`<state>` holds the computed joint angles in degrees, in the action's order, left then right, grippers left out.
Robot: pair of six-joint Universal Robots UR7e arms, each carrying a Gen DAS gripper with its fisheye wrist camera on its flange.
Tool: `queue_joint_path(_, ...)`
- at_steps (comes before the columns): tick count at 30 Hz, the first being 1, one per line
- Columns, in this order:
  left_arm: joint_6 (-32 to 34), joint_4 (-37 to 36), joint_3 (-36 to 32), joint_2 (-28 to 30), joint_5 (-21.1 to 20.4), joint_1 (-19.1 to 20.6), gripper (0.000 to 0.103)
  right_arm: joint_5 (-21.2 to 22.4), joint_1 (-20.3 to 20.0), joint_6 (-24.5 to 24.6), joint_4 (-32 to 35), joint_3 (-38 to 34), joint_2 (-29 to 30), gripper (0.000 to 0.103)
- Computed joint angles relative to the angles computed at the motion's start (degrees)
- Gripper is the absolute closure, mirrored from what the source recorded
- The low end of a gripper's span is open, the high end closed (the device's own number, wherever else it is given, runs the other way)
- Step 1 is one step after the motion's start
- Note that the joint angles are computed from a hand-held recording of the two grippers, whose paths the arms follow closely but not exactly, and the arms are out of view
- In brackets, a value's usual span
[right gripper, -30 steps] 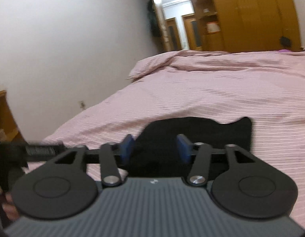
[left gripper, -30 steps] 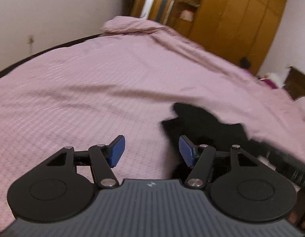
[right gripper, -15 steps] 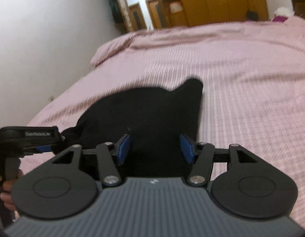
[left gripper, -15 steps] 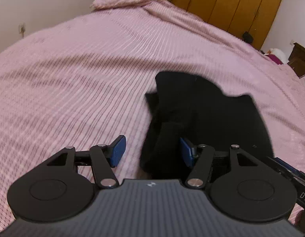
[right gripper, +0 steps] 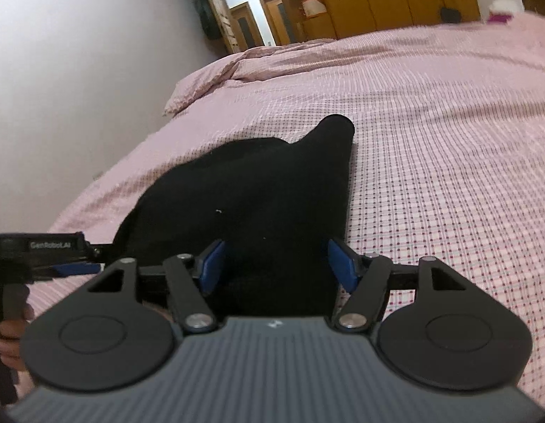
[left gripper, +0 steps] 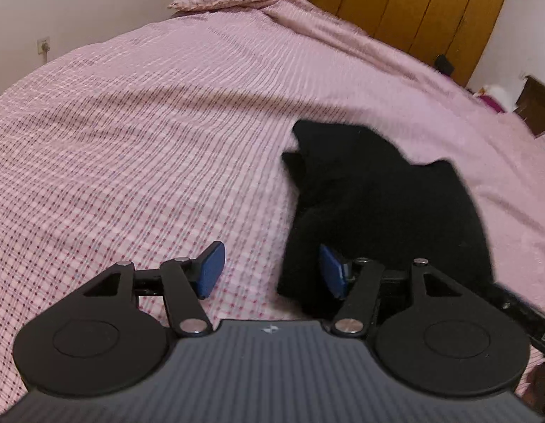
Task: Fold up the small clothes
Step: 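Close both grippers on the cardigan's remaining side edge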
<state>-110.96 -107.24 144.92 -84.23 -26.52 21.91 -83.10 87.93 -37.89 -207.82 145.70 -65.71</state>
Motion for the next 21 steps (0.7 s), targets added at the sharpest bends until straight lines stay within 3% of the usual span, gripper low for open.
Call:
queue_joint_path(4,5.58,-4.94,0.44,-1.74,2.82,-0.62,0.037,2.01,-0.7,6.94,9.09,-2.78,-3.82,0.036)
queue_joint_path(8,20.28,-21.47,0.5,0.94,2.78,2.6,0.032,0.94,0.37,9.72,14.92,-6.64,-4.23,0.035)
queue_joint_path(10,28.95,-31.79,0.59,3.52,1.57,5.45,0.031,0.23,0.77,9.68,17.58,-8.6,-3.56,0.035)
queue_joint_path(14,36.57,-43.74,0.23,8.19,-0.43,9.9,0.026,-2.9,1.44,10.01,23.03,-12.77,-0.84,0.035)
queue_joint_path(21,45.57,-61.51,2.46,11.98,-1.94,12.61,0.02,1.2,-0.69,8.24,23.92,-14.49,2.73,0.026)
